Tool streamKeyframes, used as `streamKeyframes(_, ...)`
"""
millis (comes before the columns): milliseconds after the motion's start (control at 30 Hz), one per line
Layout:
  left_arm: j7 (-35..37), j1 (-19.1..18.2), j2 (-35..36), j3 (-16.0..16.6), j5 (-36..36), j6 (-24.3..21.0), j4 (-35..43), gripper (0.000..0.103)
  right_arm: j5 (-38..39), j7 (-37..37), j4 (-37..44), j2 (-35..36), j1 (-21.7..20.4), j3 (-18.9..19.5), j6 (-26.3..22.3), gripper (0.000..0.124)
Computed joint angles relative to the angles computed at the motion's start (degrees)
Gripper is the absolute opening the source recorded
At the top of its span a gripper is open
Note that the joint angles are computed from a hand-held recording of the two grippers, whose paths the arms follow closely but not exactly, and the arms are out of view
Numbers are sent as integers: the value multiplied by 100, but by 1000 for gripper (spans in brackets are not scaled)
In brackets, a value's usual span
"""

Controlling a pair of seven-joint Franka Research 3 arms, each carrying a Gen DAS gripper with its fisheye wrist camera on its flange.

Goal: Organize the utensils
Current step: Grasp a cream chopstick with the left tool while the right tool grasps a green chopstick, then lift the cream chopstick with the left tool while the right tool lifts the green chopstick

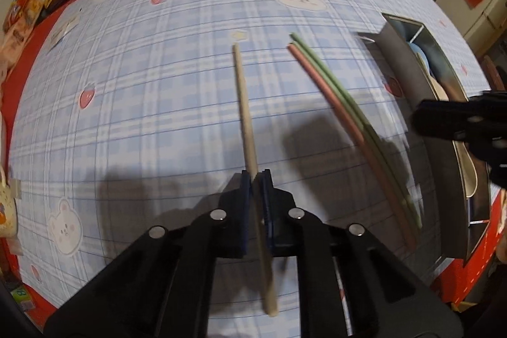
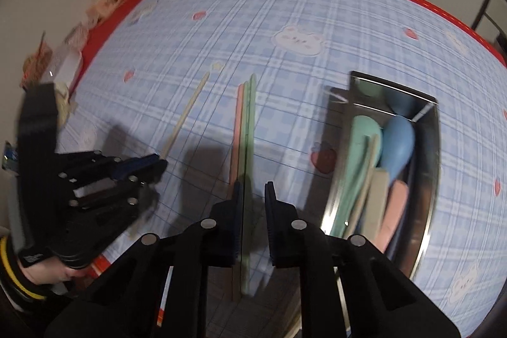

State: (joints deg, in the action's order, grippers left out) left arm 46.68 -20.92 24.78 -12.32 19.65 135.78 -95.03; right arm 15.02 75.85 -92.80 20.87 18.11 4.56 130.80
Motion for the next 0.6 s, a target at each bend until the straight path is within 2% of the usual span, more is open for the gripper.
streamKeyframes(133,-11,134,-306,-34,-127,310,-492,12,-392,260,536,431,161,-81,-440,14)
streamKeyframes(267,87,320,-587,-126,-448,724,-985,13,-520,329,744,594,200,-92,-694,14)
streamKeyframes(400,163,437,-732,-178,-735,1015,-1263,13,-699,423,767,639,275,-131,-731,14)
streamKeyframes(600,234,443,-738,-174,-816,1085,-1290,13,-849,505,785,659,330,-147,-701,14)
